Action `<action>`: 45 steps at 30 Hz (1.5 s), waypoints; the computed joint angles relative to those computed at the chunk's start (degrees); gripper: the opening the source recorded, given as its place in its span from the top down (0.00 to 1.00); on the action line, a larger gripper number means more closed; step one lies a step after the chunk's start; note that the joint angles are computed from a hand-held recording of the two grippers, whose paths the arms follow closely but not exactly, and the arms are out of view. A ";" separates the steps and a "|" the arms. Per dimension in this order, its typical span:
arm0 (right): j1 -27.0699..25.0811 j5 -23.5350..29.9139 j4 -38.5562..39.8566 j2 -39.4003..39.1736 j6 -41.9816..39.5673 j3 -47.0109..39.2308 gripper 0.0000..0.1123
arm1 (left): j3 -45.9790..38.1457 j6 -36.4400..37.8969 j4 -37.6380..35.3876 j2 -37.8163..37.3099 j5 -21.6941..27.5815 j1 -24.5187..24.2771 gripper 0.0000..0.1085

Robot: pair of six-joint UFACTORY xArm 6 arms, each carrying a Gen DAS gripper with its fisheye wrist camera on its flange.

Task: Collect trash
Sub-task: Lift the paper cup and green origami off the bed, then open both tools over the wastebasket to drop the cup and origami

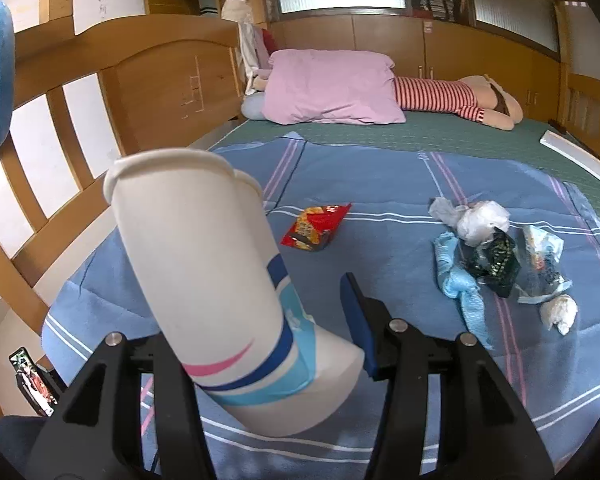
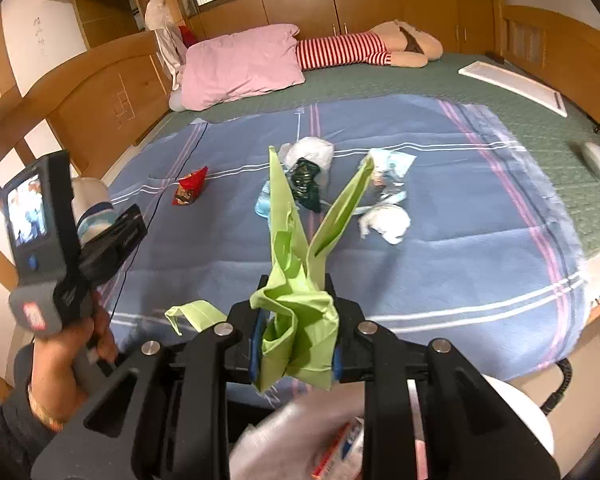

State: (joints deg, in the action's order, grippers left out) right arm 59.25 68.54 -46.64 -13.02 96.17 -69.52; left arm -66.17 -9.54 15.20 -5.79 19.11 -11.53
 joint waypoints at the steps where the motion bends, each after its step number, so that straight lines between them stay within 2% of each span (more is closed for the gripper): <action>1: 1.15 1.31 0.00 -0.80 0.48 0.58 0.77 | 0.14 0.94 -1.03 -0.14 -0.06 -0.08 0.52; 5: 5.14 6.16 1.63 -3.39 2.78 2.92 0.77 | 2.13 7.43 -8.48 -1.91 -2.64 -0.36 0.53; 7: 6.20 6.20 3.90 -4.92 4.33 5.23 0.77 | 3.50 11.03 -12.33 -3.45 -4.24 -0.59 0.53; 9: 6.97 5.81 6.67 -6.12 5.68 7.85 0.77 | 6.11 11.31 -11.45 -6.66 -5.83 -0.86 0.53; 10: 7.43 5.85 8.63 -6.40 6.44 9.09 0.77 | 7.16 13.15 -12.71 -8.50 -4.96 -1.37 0.53; 14: 7.14 2.66 16.85 -8.01 8.68 14.48 0.76 | 9.40 32.37 -28.37 -15.06 2.44 -4.74 0.53; 16: 6.90 2.08 20.76 -8.22 8.26 15.91 0.64 | 10.64 39.84 -34.09 -18.28 5.81 -6.18 0.53; 18: 7.64 2.73 21.26 -8.99 9.25 16.67 0.43 | 11.32 44.25 -37.50 -20.29 8.78 -7.19 0.53; 21: 10.88 7.47 15.76 -12.11 15.94 17.16 0.37 | 12.08 50.77 -42.85 -22.68 14.34 -8.26 0.53; 23: 14.32 12.74 10.52 -15.19 23.75 17.63 0.37 | 11.18 56.61 -48.29 -23.25 21.92 -7.70 0.52; 25: 18.20 18.84 6.69 -17.53 31.17 17.64 0.36 | 10.40 63.37 -52.50 -23.82 31.52 -6.92 0.52; 28: 22.63 27.58 4.32 -19.98 38.61 17.21 0.35 | 11.55 73.99 -52.47 -25.63 43.24 -7.85 0.52; 30: 24.84 32.18 4.74 -20.79 41.39 16.90 0.35 | 14.94 78.15 -50.02 -28.23 44.22 -10.23 0.51; 31: 25.08 32.79 5.06 -21.26 41.98 17.15 0.35 | 16.63 79.63 -48.67 -29.39 43.93 -11.55 0.47; 32: 25.31 32.99 5.36 -21.51 42.78 17.33 0.35 | 18.81 80.45 -46.88 -30.78 42.52 -13.30 0.36; 35: 24.59 31.03 5.99 -23.12 44.30 19.35 0.35 | 21.82 79.95 -44.25 -32.10 37.51 -15.75 0.18; 37: 23.63 29.77 6.44 -23.48 43.64 20.00 0.35 | 20.00 78.40 -45.46 -30.09 37.90 -14.71 0.16; 41: 21.44 26.33 6.38 -22.97 41.70 20.58 0.35 | 13.78 74.15 -49.10 -24.15 39.81 -8.83 0.13; 44: 19.79 24.25 6.32 -22.05 39.61 20.28 0.35 | 8.92 65.56 -48.79 -18.58 35.93 -5.74 0.13; 45: 19.05 23.46 6.34 -21.72 38.57 20.13 0.35 | 7.64 61.13 -46.62 -16.78 32.17 -5.32 0.13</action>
State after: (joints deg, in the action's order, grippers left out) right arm 78.31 92.00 -40.30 -34.74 134.74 -49.39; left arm -58.53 51.59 -31.41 -22.57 51.27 -16.84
